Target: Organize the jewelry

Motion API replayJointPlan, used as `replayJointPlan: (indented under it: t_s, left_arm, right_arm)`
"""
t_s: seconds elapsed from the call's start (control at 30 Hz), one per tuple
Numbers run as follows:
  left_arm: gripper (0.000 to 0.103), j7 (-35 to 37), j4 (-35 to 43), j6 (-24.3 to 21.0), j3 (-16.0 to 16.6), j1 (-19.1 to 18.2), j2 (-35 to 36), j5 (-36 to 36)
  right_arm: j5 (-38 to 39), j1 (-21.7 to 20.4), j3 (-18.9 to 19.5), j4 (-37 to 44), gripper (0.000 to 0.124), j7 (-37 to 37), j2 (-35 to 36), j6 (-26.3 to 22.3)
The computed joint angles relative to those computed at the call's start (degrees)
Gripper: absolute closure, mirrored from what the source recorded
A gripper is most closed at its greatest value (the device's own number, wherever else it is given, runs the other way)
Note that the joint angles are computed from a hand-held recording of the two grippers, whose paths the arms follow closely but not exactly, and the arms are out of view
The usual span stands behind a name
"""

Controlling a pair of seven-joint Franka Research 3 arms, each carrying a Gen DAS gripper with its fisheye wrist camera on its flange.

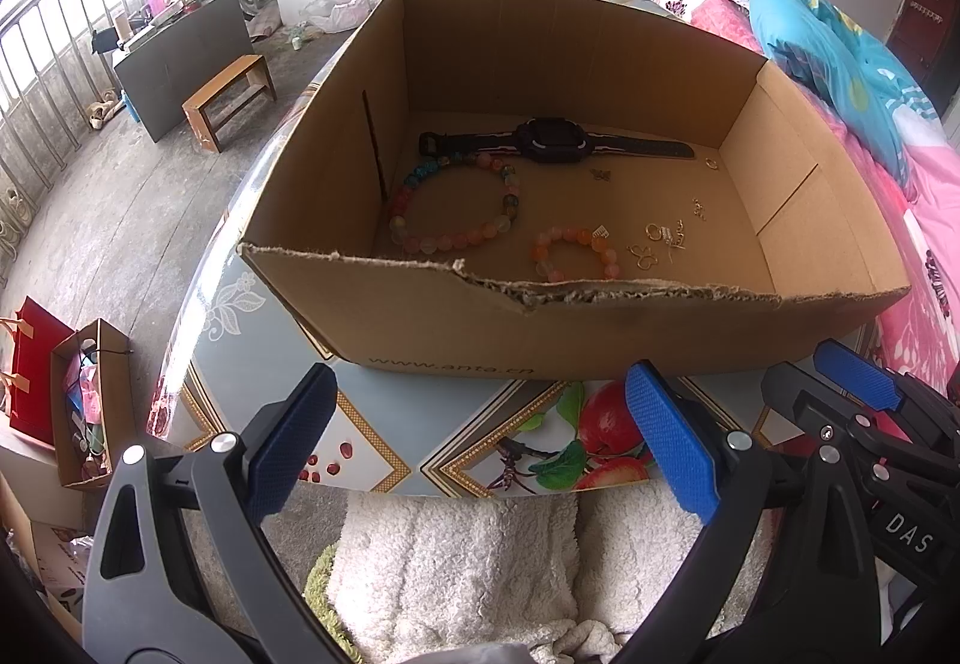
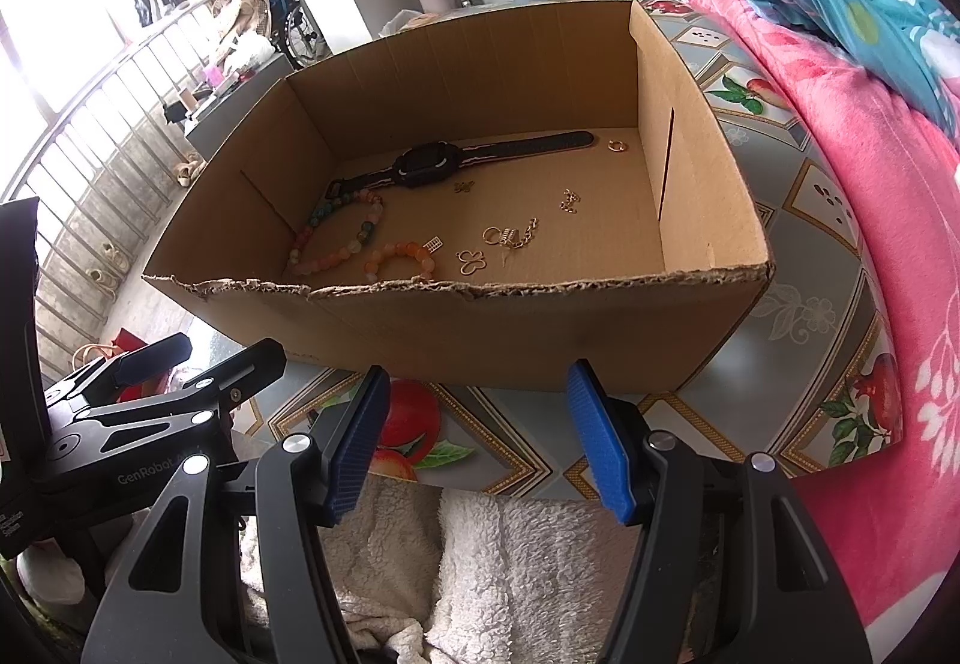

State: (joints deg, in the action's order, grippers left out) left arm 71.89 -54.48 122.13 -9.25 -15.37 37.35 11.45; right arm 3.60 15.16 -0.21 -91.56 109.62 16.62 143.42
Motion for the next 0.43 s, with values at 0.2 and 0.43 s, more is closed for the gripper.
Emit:
replayJointPlan:
  t_s: [0.2, 0.43]
  left_arm:
    - [0.01, 0.21, -0.47, 0.02, -0.13, 0.16, -0.18, -0.33]
    - [0.01, 0.22, -0.24, -0.18, -0.09, 0.11, -0.08, -0.33]
  right_arm:
    - [0.0, 0.07, 0.01, -0.1, 0.064, -0.03, -0.09, 0.24]
    - [0.01, 0.12, 0.01, -0.03, 0.064, 0.01, -0.05, 0.24]
